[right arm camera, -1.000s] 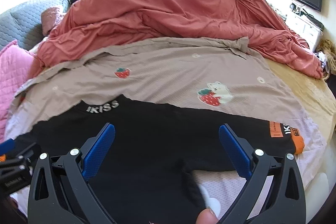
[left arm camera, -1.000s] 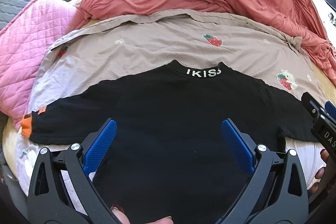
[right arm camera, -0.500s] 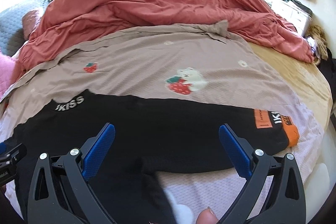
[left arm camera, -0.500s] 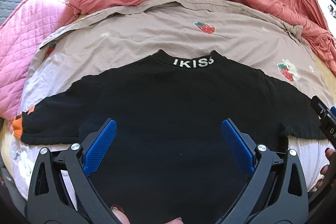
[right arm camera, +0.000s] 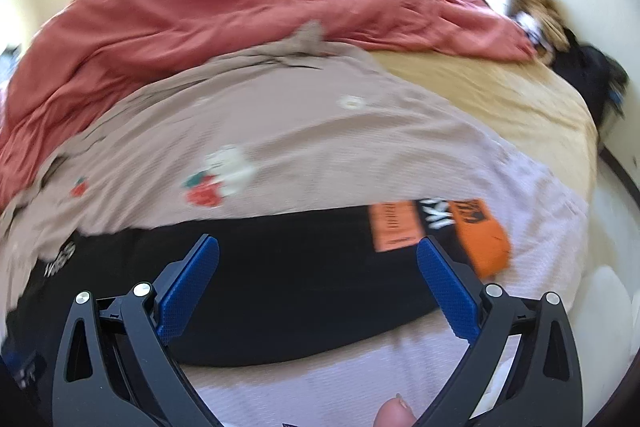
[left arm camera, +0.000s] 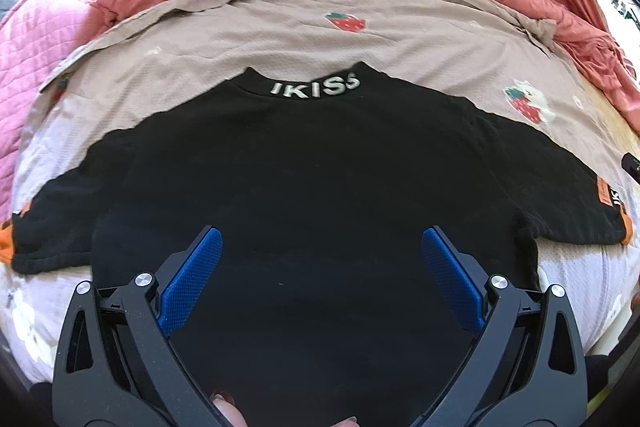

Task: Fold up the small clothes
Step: 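Move the right gripper to the orange sleeve cuff and close on it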

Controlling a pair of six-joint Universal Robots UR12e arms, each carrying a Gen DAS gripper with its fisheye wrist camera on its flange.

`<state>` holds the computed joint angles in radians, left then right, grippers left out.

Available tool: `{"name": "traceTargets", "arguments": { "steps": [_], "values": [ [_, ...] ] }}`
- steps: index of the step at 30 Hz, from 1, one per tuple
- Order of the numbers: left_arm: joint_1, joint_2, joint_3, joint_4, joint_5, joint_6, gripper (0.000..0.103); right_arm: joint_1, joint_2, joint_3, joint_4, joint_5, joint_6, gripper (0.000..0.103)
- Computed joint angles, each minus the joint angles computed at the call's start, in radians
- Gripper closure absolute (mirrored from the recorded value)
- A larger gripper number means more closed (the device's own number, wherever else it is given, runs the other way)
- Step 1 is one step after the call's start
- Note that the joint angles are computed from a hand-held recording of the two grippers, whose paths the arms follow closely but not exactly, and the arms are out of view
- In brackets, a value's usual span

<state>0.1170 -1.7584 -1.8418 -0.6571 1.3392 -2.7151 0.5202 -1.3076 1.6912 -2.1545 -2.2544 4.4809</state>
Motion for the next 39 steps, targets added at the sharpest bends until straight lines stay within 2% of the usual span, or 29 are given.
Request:
{"name": "traceTargets", "arguments": {
  "steps": [6,11,18,26,27,28,29,31,32,34,35,39],
  "values": [
    [-0.008,-0.002,-0.012,0.0,-0.018,0.007,0.009,-0.034,-0.061,0.077,0.067,0.021,0.126,0.004],
    [-0.013,0.001,-0.025,0.011,-0.032,0.03,0.009,-0.066,-0.094,0.124,0.125,0.082,0.204,0.004],
    [-0.025,-0.002,-0.04,0.014,-0.031,0.054,0.009,-0.091,-0.113,0.162,0.14,0.124,0.241,0.004],
    [-0.026,-0.004,-0.053,0.007,-0.018,0.058,0.009,-0.108,-0.113,0.189,0.065,0.157,0.224,0.007],
    [-0.026,-0.004,-0.054,0.007,-0.016,0.059,0.009,-0.109,-0.111,0.188,0.066,0.161,0.219,0.017],
    [-0.026,-0.005,-0.055,0.008,-0.014,0.058,0.009,-0.109,-0.109,0.184,0.074,0.162,0.215,0.037],
    [-0.026,-0.005,-0.056,0.008,-0.013,0.057,0.009,-0.11,-0.109,0.182,0.083,0.164,0.219,0.045],
    [-0.025,-0.005,-0.056,0.005,-0.011,0.054,0.009,-0.111,-0.116,0.194,0.054,0.167,0.218,0.071],
    [-0.024,-0.005,-0.056,0.005,-0.011,0.054,0.009,-0.11,-0.117,0.195,0.05,0.162,0.217,0.075],
    [-0.023,-0.004,-0.056,0.005,-0.008,0.053,0.009,-0.107,-0.122,0.202,0.029,0.151,0.216,0.092],
    [-0.022,-0.003,-0.056,0.004,-0.009,0.052,0.009,-0.105,-0.125,0.211,0.002,0.141,0.219,0.095],
    [-0.018,0.0,-0.056,0.005,-0.012,0.047,0.009,-0.098,-0.131,0.222,-0.054,0.125,0.196,0.096]
  ]
}}
